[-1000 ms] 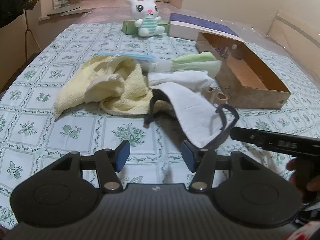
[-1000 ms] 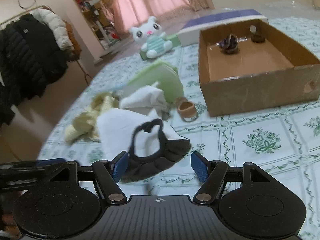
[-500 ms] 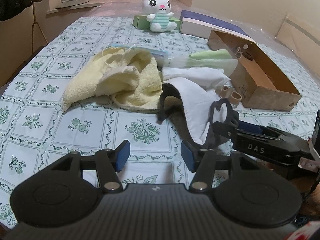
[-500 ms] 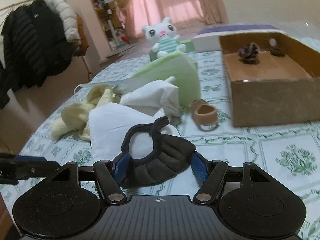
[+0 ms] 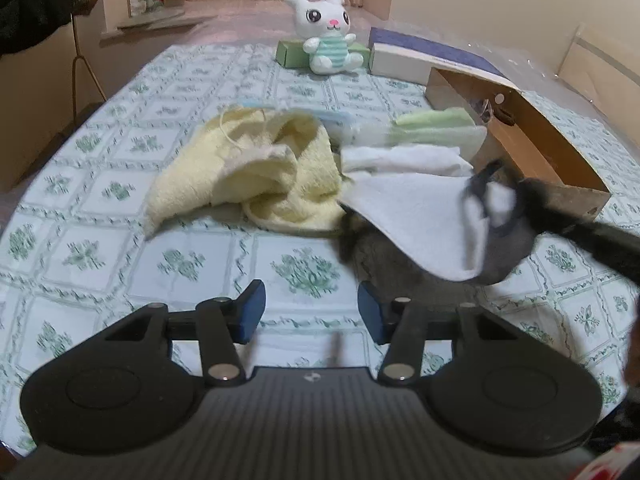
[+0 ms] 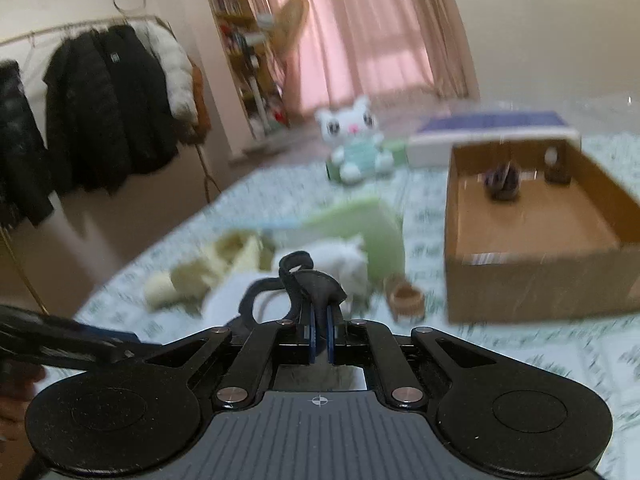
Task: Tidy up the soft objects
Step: 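Lift the black mask with the right tool while the left tool grasps the blue surgical mask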
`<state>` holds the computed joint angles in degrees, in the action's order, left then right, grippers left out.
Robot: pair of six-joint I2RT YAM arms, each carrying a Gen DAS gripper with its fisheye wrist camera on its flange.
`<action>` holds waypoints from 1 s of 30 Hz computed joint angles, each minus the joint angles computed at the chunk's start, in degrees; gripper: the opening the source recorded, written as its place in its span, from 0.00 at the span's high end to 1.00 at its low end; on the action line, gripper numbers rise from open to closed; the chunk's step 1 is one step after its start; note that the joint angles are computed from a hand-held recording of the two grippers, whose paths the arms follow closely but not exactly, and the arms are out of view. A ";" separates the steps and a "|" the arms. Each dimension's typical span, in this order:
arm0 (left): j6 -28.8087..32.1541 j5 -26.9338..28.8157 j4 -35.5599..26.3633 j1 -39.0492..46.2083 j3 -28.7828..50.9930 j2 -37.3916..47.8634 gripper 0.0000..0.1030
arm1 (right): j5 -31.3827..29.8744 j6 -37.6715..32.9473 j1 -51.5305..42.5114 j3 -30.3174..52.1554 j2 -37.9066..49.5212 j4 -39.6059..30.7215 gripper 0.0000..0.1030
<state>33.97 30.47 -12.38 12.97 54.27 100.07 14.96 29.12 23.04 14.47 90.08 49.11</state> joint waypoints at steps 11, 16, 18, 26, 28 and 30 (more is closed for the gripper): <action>0.98 -0.64 5.29 -1.62 3.91 0.04 0.57 | -0.43 -5.46 -4.10 0.47 -29.25 -18.38 0.95; 3.10 -2.44 9.50 -4.69 6.87 2.13 0.59 | -2.47 -6.91 -9.23 2.35 -35.95 -22.07 0.95; 4.42 -3.32 11.08 -6.29 8.64 3.73 0.59 | -3.99 -6.64 -11.83 3.15 -37.32 -22.67 0.95; 13.21 -6.62 12.21 -11.29 16.51 12.63 0.61 | -8.49 -7.37 -22.19 5.95 -33.74 -21.92 0.95; 15.08 -8.03 12.70 -12.20 18.25 15.04 0.66 | -9.36 -7.06 -24.08 5.47 -33.82 -21.98 0.95; 17.06 -9.47 13.64 -13.05 19.35 16.96 0.71 | -10.00 -6.73 -25.42 5.23 -33.61 -22.10 0.95</action>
